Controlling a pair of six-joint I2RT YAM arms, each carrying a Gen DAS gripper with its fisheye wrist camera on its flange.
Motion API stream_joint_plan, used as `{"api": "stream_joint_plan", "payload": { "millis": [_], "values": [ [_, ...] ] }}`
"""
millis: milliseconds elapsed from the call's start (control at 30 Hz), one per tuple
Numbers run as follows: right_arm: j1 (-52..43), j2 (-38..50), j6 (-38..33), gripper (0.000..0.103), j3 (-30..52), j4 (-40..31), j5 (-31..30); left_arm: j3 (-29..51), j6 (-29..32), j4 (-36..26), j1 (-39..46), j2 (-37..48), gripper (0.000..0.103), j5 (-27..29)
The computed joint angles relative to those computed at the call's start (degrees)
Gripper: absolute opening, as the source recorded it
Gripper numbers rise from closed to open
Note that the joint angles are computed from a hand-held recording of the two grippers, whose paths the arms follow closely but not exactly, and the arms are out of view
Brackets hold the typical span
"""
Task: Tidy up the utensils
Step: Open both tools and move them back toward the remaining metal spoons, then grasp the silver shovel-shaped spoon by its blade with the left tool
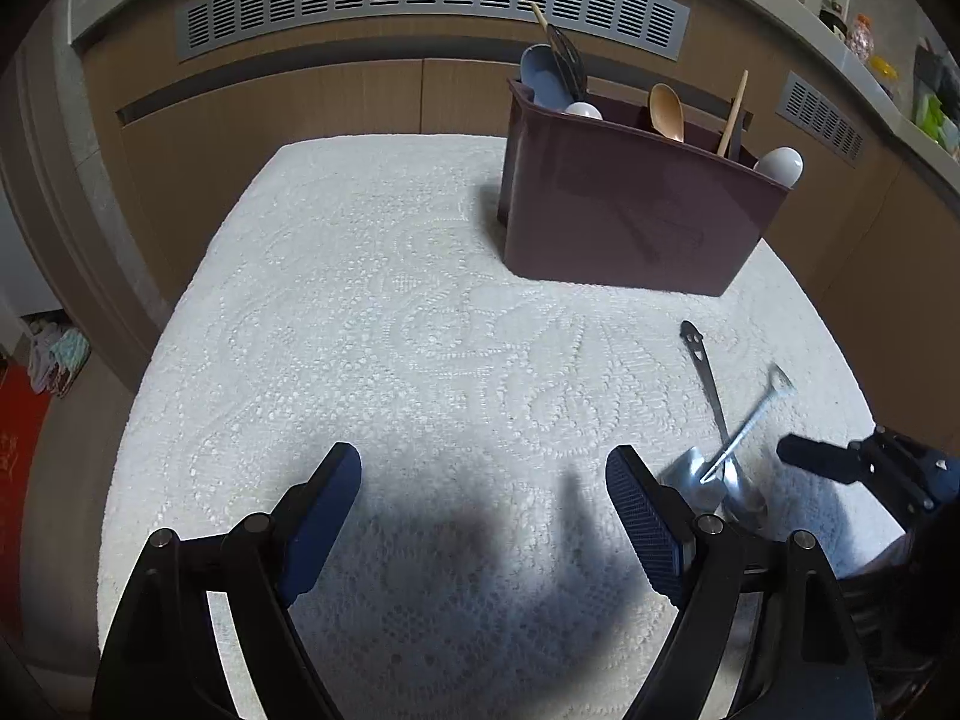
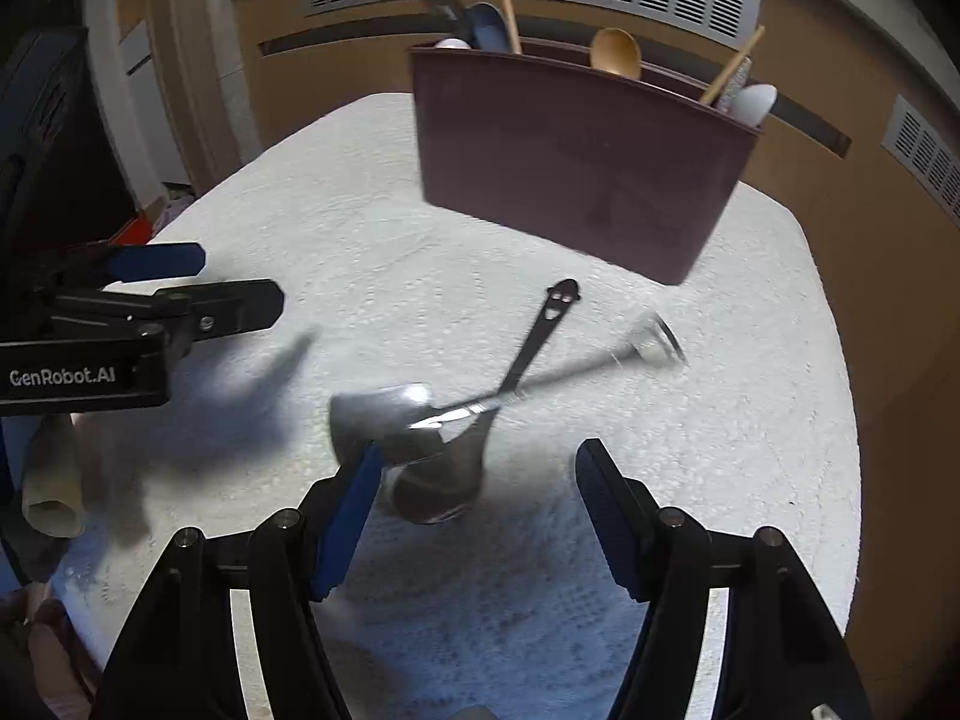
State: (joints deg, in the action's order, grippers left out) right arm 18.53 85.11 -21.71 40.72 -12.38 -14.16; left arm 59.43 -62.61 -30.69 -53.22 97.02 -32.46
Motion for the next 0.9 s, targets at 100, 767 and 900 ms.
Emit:
{"api": "stream_joint_plan", "payload": {
  "millis": [100, 767, 900],
  "values": [
    [-0.3, -1.0, -1.1, 0.067, -0.6, -1.5, -1.2, -0.8, -0.7, 0.1, 0.3, -0.7, 0.084, -0.1],
    [-17.3, -1.3, -8.1, 0.037, -0.5, -4.6, -5.8, 10.1, 21.1, 7.9, -1.7, 10.8, 0.066, 10.8],
    [-21.1, -0.9, -8.4, 0.058, -1.0, -4.7, -8.9, 12.5, 23.3, 6.2, -0.5, 13.2, 0.065, 11.7]
  ]
}}
